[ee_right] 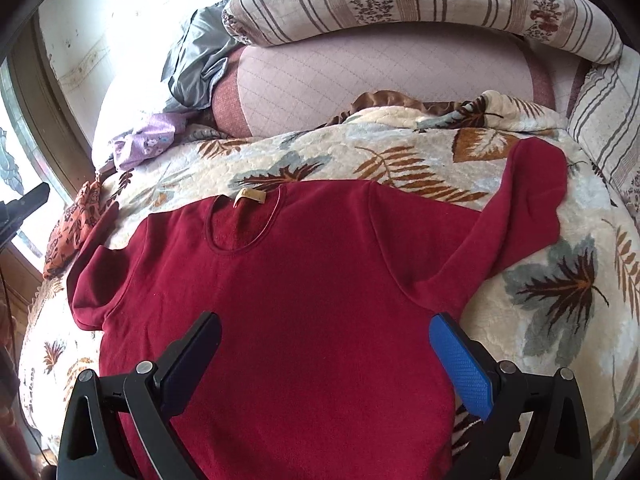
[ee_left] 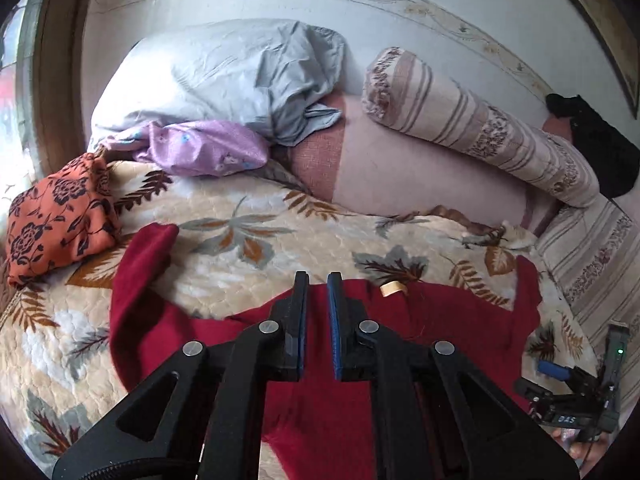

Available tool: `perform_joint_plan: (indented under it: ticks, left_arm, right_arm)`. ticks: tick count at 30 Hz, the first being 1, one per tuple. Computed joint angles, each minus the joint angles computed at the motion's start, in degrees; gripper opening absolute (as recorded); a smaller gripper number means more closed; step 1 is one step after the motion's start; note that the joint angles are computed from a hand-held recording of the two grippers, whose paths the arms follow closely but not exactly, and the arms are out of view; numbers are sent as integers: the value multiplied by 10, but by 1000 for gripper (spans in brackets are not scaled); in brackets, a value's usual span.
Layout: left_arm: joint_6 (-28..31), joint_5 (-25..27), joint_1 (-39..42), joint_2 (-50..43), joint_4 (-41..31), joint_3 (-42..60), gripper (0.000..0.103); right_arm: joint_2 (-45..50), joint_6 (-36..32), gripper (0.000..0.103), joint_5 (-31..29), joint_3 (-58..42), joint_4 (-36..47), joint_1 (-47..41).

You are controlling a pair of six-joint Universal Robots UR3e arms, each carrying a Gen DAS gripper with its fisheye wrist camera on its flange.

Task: Fold small clothes
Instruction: 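Lift the sleeve and fold it across the shirt body, open left tool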

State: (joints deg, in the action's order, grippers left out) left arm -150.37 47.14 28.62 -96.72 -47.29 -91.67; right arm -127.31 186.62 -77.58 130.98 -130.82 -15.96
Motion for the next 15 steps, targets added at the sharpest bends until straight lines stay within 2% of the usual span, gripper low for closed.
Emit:
perform_joint_plan:
  ticks: [1, 3, 4, 5, 7, 12, 15]
  left_arm:
    - [-8, 19, 7, -13, 7, 7, 9]
    - [-19, 68, 21, -46, 27, 23, 32]
    - [-22, 90, 29, -67, 51, 29, 60]
    - [-24, 115, 37, -85, 84, 26, 76]
    - [-47, 167, 48, -134, 138, 41, 77]
    - [-49, 217, 37, -269, 76, 184, 77]
    - [-30, 218, 16, -307, 69, 220, 77]
  right_arm:
    - [-6, -9, 103, 2, -4, 15, -2]
    - [-20, -24, 103, -1, -2, 29, -7]
    - [-26, -27, 103, -1, 3, 29, -8]
    - [-31, -29, 103, -1, 8, 29, -9]
    - [-29, -28, 103, 6, 18, 24, -14]
    - [24, -12, 103, 5, 33, -22, 7]
    - [66, -5, 103, -6, 30, -47, 32]
